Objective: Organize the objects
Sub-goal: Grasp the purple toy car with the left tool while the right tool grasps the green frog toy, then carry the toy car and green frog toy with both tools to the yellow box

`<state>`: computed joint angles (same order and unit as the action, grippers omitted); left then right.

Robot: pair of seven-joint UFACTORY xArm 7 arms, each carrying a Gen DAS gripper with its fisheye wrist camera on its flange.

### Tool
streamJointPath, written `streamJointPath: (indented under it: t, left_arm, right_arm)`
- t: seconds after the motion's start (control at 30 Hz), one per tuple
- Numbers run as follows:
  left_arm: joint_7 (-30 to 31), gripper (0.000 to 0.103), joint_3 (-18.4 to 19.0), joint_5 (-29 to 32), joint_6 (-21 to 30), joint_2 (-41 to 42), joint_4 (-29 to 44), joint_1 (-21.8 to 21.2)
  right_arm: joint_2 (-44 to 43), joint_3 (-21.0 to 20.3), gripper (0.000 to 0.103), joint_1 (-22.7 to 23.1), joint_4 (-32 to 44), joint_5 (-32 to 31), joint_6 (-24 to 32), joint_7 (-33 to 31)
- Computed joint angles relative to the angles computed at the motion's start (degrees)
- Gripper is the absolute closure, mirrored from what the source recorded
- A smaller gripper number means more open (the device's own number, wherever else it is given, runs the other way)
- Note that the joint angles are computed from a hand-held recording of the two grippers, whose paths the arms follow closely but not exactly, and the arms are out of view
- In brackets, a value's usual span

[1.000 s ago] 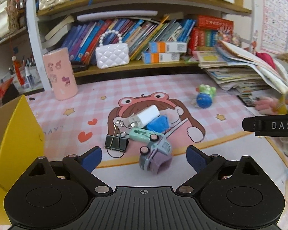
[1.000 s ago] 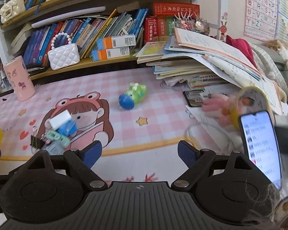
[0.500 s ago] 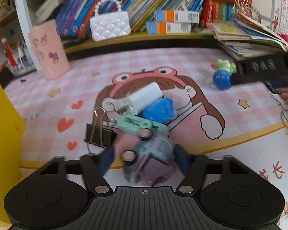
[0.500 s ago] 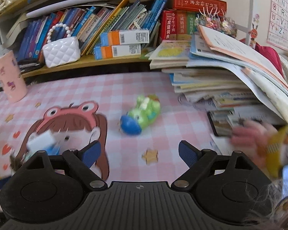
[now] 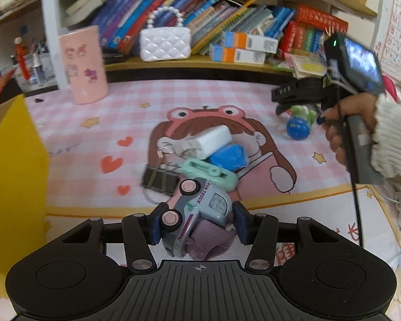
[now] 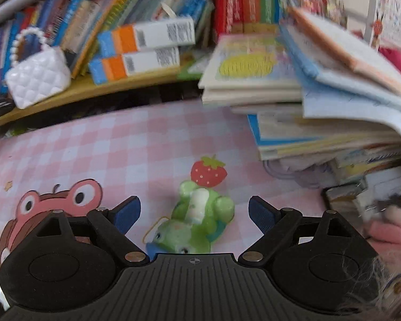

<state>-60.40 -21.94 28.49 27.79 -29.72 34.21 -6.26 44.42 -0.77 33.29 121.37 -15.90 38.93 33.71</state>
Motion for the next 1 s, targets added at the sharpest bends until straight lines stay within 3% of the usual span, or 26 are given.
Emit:
streamJointPath:
  t: [0.1,0.17,0.4,0.67,0.83,1.0]
  left_arm:
    - [0.6,0.053,1.3,-1.9,1.8,-3.4,-1.6,-1.2]
    - [0.7,0.053,1.6,-3.0,2.4,-5.6,-2.6,-1.3]
    - [2.5,0.053,2.5,-5.9,0.4,-10.5,-5.9,-0.8]
    - [7.2,0.053,3.5,-9.2,-2.5,-17.2,-10.2,-1.3]
    - [11.2,0.053,4.8,-12.4,-1.0,-24.5,-14.4,-3.5]
    - [14.8,0.053,6.7,-16.2,3.6,-34.3,-19.3,-6.2]
  right_arm:
    - [1.4,-0.2,0.047,0.1,2.0,0.5,1.7,0.4]
    - [0.1,-0.3,0.053,0.2,-0.7,-0.2,-0.1,0.4]
    - [-10.4,-2.4,0.057,2.7,-16.8,-6.6,-7.8,6.8]
    - [-28.1,1.4,0.056,3.4,-39.9,-13.9,-16.0,15.7]
    - [-36.6,6.3,0.056,3.0,-50.1,-15.8,-15.2,21.2]
    - [-43.3,11.9,0.056,2.5,-57.2,-16.4,-12.6,28.3]
